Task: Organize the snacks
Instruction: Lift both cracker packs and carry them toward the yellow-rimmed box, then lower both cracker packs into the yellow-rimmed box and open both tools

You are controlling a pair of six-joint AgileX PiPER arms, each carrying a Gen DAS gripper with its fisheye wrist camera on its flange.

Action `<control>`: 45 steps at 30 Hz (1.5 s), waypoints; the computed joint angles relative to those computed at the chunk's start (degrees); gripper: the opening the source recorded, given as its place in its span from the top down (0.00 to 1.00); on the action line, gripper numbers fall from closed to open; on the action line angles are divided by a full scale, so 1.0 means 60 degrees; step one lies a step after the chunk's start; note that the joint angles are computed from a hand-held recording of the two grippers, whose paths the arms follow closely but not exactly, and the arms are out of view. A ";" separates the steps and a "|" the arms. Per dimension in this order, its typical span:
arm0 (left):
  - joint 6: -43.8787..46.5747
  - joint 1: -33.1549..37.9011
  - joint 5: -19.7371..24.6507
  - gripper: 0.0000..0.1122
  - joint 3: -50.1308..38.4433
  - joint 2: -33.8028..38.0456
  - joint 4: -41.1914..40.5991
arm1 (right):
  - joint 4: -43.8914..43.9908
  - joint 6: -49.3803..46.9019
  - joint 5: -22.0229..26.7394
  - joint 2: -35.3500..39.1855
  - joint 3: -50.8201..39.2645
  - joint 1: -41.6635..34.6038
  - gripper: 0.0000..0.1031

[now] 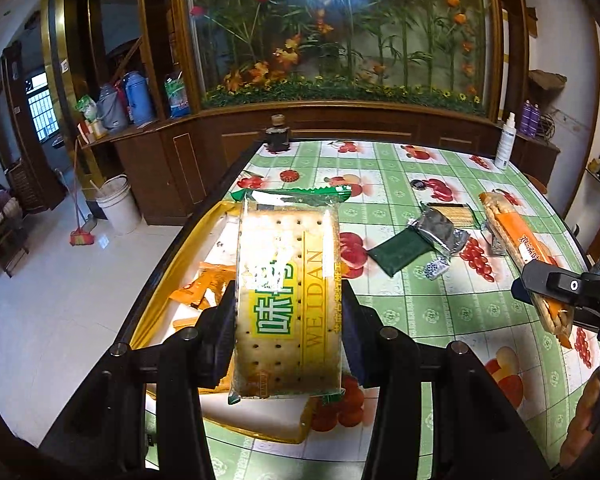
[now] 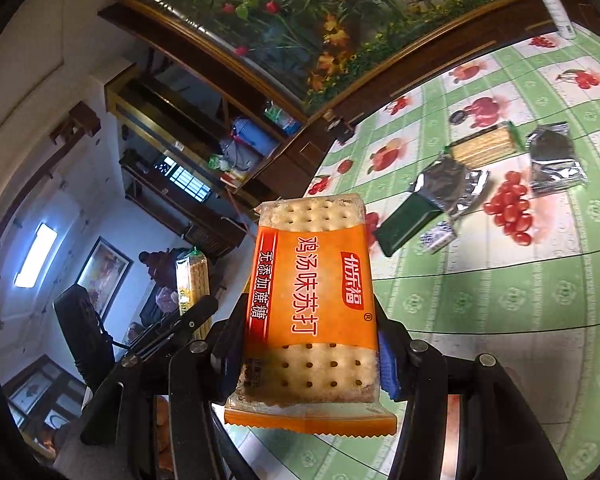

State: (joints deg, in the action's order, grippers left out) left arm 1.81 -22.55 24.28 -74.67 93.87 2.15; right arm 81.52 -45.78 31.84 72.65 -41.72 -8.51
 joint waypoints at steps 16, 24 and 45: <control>-0.0126 0.1011 0.0111 0.61 -0.0782 0.1044 -0.0166 | 0.0058 0.0127 -0.0225 0.3403 -0.3056 0.1877 0.47; -0.0674 0.1332 0.0296 0.61 -0.1338 0.1851 0.0246 | -0.1533 0.1536 -0.0235 0.5318 -0.5104 0.2530 0.47; -0.1785 0.1733 0.0904 0.60 -0.1961 0.3010 0.0956 | -0.8935 0.7320 -0.0575 0.6997 -0.7690 0.4408 0.46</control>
